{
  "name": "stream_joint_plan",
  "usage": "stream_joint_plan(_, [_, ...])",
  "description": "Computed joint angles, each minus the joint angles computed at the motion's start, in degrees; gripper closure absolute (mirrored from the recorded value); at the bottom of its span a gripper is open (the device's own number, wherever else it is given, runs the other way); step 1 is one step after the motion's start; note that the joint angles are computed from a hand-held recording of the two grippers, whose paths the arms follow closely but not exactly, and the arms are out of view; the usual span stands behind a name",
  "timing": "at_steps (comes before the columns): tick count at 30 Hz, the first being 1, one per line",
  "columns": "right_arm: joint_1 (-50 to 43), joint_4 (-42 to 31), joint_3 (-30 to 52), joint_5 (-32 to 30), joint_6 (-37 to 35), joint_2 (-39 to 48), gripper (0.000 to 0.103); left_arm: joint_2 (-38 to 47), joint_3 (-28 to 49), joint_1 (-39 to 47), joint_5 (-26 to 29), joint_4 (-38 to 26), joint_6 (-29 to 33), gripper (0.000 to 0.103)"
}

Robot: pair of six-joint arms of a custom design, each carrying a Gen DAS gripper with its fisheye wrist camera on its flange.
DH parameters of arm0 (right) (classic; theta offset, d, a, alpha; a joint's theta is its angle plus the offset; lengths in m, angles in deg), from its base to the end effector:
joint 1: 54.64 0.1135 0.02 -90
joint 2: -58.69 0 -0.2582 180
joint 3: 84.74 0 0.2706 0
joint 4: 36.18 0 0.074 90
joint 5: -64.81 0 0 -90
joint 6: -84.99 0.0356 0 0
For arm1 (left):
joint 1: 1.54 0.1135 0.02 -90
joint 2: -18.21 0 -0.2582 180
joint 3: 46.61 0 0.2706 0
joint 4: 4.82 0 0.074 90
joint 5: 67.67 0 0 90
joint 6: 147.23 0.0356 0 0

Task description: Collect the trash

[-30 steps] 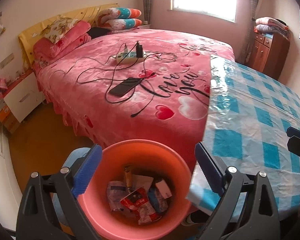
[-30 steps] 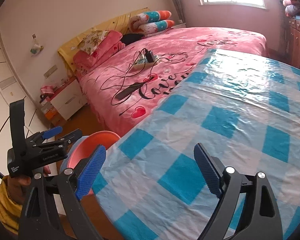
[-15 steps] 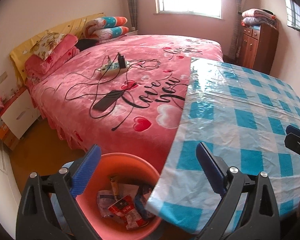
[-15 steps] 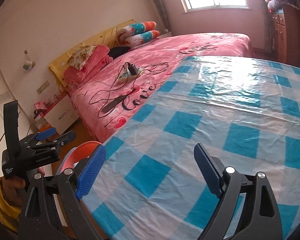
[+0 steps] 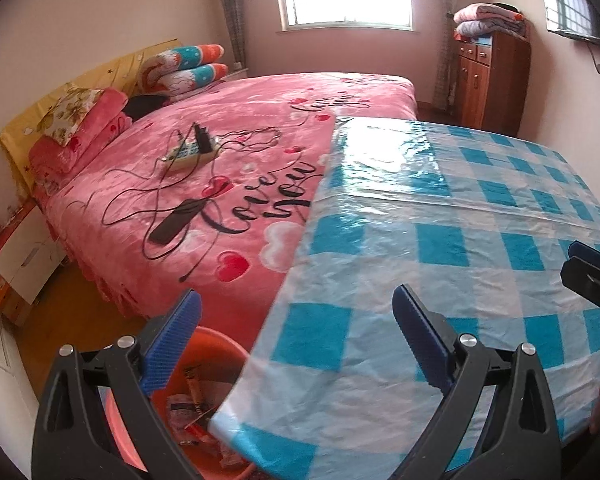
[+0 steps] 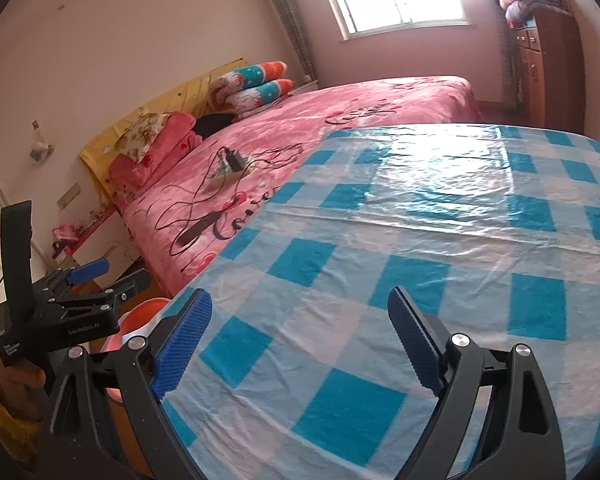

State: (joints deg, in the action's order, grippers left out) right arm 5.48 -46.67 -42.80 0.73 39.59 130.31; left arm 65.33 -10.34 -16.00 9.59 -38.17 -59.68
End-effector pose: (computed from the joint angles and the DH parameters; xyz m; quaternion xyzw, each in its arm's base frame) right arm 0.1404 0.2131 0.1562 -0.0257 0.8885 0.2009 0.4118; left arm 0.1840 -0.0393 0.1760 0.0528 0.9150 0.0442 0.3975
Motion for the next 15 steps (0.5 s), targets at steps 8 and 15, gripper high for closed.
stream_joint_plan(8, [-2.4,-2.45,-4.41,1.37,0.93,-6.87,0.014,5.69,2.58,-8.83,-4.0,1.87,-4.07,0.006])
stream_joint_plan(15, [-5.48,-6.14,-8.46,2.45,1.66,-14.52,0.014,10.71,5.02,-14.88,-5.7,3.83,-7.31,0.006])
